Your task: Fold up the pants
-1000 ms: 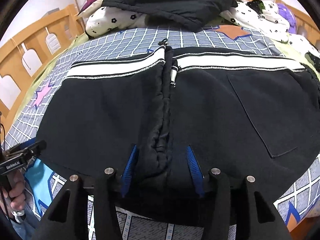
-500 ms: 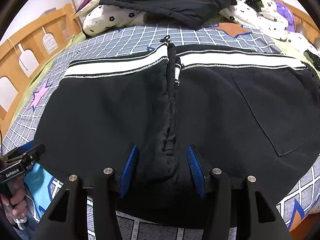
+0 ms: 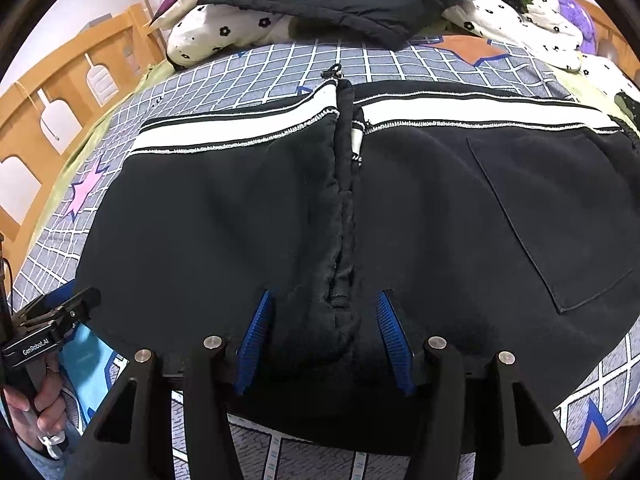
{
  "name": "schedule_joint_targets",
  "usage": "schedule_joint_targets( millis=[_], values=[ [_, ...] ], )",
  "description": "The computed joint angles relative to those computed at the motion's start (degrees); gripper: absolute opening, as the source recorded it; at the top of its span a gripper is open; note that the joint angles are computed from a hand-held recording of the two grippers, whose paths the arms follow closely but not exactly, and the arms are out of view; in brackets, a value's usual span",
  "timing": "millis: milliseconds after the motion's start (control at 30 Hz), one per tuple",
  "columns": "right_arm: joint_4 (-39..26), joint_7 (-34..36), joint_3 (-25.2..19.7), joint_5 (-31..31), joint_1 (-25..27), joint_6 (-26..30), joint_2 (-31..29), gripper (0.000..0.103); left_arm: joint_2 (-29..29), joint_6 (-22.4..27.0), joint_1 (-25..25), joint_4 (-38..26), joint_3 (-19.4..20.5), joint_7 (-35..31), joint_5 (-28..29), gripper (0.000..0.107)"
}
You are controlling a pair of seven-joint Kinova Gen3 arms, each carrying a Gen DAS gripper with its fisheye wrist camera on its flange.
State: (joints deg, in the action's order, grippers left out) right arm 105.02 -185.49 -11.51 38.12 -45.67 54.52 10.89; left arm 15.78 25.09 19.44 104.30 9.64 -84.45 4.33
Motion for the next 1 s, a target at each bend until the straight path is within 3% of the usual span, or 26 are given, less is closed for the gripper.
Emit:
schedule_joint_targets(
  millis=[300,367,500,700,800,900,1000],
  values=[
    [-0.57,0.67,-0.21,0.23,-0.74,1.72,-0.44,0.054,-0.39,-2.07,2.35,0.89,-1.39,4.23,-2.94,0.091],
    [-1.13,-0.17,-0.45,0.99,-1.41,4.37,-0.65,0.054,-1.15,-4.64,2.49,2.29,-1.39,4.91,-2.77,0.086],
    [-1.6,-4.25,-1.64,5.31,-4.01,10.31,-1.47,0.054,-5.12,-12.06,10.03,6.09,-8.54,12.2,-9.86,0.086],
    [0.09,-9.27,-4.38,8.97,-4.79,14.22,-5.13,0.054,-6.31,-11.36,5.79,5.31,-3.28,11.93,-10.48,0.086],
    [0.9,-10.17,-5.48,9.45,-4.03,15.07,-6.35,0.054,-6.17,-10.01,1.94,4.55,0.67,8.01,-5.92,0.086],
    [1.76,-9.11,-5.93,8.07,-2.48,14.22,-7.49,0.054,-5.42,-7.84,3.33,3.12,0.13,8.15,-5.77,0.086],
    [4.32,-8.8,-6.06,5.88,-0.23,9.26,-9.9,0.054,-4.59,-6.37,7.41,2.27,-2.78,12.43,-10.28,0.086]
  ],
)
